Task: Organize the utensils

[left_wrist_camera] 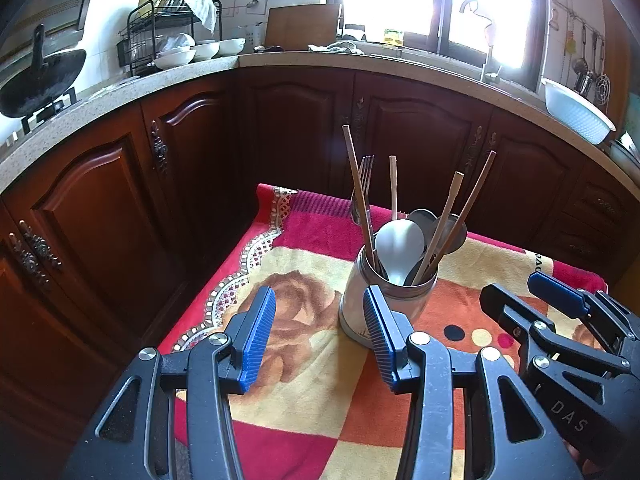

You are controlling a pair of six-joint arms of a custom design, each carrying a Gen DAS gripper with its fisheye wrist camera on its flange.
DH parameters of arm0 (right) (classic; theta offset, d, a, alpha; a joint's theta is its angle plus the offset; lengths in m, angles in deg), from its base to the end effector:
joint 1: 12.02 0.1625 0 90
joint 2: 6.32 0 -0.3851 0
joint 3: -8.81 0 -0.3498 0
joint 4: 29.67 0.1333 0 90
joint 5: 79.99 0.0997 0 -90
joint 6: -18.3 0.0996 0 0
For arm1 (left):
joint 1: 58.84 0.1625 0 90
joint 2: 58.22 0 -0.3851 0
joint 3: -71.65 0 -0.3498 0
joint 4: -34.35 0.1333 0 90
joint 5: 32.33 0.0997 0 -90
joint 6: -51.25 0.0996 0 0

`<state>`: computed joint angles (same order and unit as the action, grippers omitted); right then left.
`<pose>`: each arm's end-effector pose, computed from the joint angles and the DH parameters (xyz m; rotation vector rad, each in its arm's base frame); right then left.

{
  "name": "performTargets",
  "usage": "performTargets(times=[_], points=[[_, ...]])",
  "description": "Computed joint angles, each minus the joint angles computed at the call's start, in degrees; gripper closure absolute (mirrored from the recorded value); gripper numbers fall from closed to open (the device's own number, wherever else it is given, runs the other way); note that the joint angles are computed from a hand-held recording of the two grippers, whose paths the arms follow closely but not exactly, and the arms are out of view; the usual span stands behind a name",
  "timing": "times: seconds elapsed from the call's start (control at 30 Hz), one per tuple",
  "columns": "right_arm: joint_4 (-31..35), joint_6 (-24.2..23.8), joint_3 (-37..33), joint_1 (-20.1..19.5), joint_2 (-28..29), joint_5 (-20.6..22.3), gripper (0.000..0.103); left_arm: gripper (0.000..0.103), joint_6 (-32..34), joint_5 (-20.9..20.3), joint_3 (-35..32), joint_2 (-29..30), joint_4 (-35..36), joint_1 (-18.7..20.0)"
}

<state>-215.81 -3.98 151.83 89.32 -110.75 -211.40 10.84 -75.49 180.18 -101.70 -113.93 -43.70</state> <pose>0.1239 -0.2750 0.3613 0.1921 -2.1591 1.0838 -0.4462 -0.3341 0.0309 0.7962 2.3533 -0.8300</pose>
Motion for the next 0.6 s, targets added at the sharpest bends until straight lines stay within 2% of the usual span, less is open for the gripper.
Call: performTargets(times=[0.6], points=[[-0.4, -0.4, -0.2, 0.4, 0.9, 0.0, 0.040, 0.021, -0.8, 0.3, 0.5, -0.5, 0.1, -0.3]])
